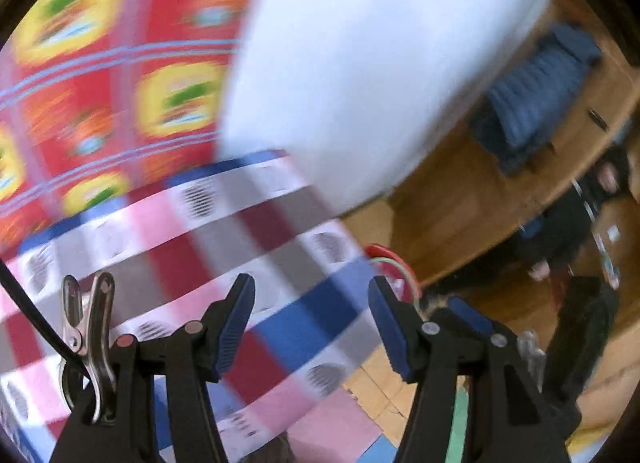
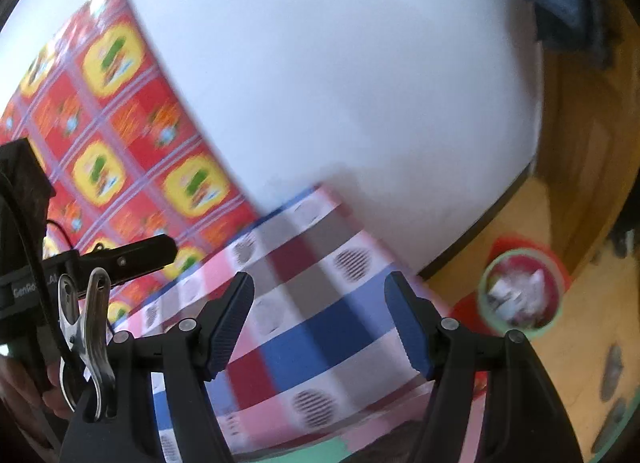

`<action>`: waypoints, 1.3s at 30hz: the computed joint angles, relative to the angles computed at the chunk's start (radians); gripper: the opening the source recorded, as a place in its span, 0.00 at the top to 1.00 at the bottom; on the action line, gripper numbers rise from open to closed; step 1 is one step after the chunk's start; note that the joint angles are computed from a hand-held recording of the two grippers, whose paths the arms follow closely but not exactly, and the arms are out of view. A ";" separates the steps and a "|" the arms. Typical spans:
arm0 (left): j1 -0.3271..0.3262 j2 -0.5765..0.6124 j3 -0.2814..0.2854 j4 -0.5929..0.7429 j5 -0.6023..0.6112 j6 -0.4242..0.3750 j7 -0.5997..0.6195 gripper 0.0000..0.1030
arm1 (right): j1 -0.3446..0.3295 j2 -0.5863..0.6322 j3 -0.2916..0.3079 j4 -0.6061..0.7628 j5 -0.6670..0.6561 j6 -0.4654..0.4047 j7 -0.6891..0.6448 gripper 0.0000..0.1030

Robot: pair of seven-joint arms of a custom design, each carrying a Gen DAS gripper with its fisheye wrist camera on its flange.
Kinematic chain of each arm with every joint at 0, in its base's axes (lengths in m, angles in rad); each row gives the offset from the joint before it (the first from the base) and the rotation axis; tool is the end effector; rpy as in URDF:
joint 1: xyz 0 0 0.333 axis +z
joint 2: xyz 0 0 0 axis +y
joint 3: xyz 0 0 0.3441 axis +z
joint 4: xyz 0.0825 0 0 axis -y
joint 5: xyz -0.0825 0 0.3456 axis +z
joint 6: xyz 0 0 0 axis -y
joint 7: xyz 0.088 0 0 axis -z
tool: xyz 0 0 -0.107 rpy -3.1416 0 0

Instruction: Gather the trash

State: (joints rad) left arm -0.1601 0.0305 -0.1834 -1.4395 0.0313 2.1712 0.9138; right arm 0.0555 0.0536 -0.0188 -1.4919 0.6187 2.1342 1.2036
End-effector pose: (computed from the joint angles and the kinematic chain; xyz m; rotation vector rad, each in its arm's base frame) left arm 0.5328 -0.1867 0.7666 -2.2288 1.6309 -0.9596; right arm 0.5753 0.0468 0.7313 -1.8131 1.4418 -0.1382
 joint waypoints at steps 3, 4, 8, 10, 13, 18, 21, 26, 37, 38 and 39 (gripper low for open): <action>0.040 -0.119 0.031 -0.155 -0.010 -0.004 -0.033 0.40 | 0.038 -0.056 0.027 -0.072 0.007 -0.010 -0.028 0.33; 0.060 -0.166 0.045 -0.214 -0.013 -0.009 -0.043 0.40 | 0.057 -0.075 0.037 -0.101 0.001 -0.003 -0.050 0.33; 0.124 -0.263 0.095 -0.346 -0.059 -0.060 -0.035 0.37 | 0.129 -0.111 0.062 -0.179 -0.022 -0.027 -0.092 0.33; 0.154 -0.300 0.124 -0.402 -0.101 -0.075 -0.022 0.37 | 0.173 -0.116 0.085 -0.219 -0.033 -0.033 -0.105 0.33; 0.194 -0.359 0.158 -0.483 -0.142 -0.055 0.015 0.37 | 0.243 -0.124 0.124 -0.285 -0.054 0.004 -0.121 0.33; 0.236 -0.366 0.223 -0.520 -0.229 -0.086 0.151 0.37 | 0.361 -0.094 0.195 -0.368 -0.159 0.199 -0.096 0.33; 0.254 -0.343 0.254 -0.521 -0.310 -0.100 0.234 0.37 | 0.412 -0.037 0.216 -0.370 -0.313 0.275 0.042 0.33; 0.276 -0.257 0.261 -0.474 -0.428 -0.156 0.357 0.37 | 0.443 0.022 0.208 -0.338 -0.409 0.281 0.176 0.71; 0.296 -0.122 0.209 -0.444 -0.788 -0.196 0.455 0.36 | 0.403 -0.019 0.187 -0.316 -0.258 0.315 0.167 0.72; 0.295 -0.122 0.202 -0.451 -0.821 -0.173 0.454 0.46 | 0.400 -0.027 0.185 -0.315 -0.242 0.322 0.164 0.72; 0.293 -0.123 0.194 -0.454 -0.838 -0.148 0.452 0.61 | 0.398 -0.032 0.183 -0.312 -0.226 0.324 0.159 0.72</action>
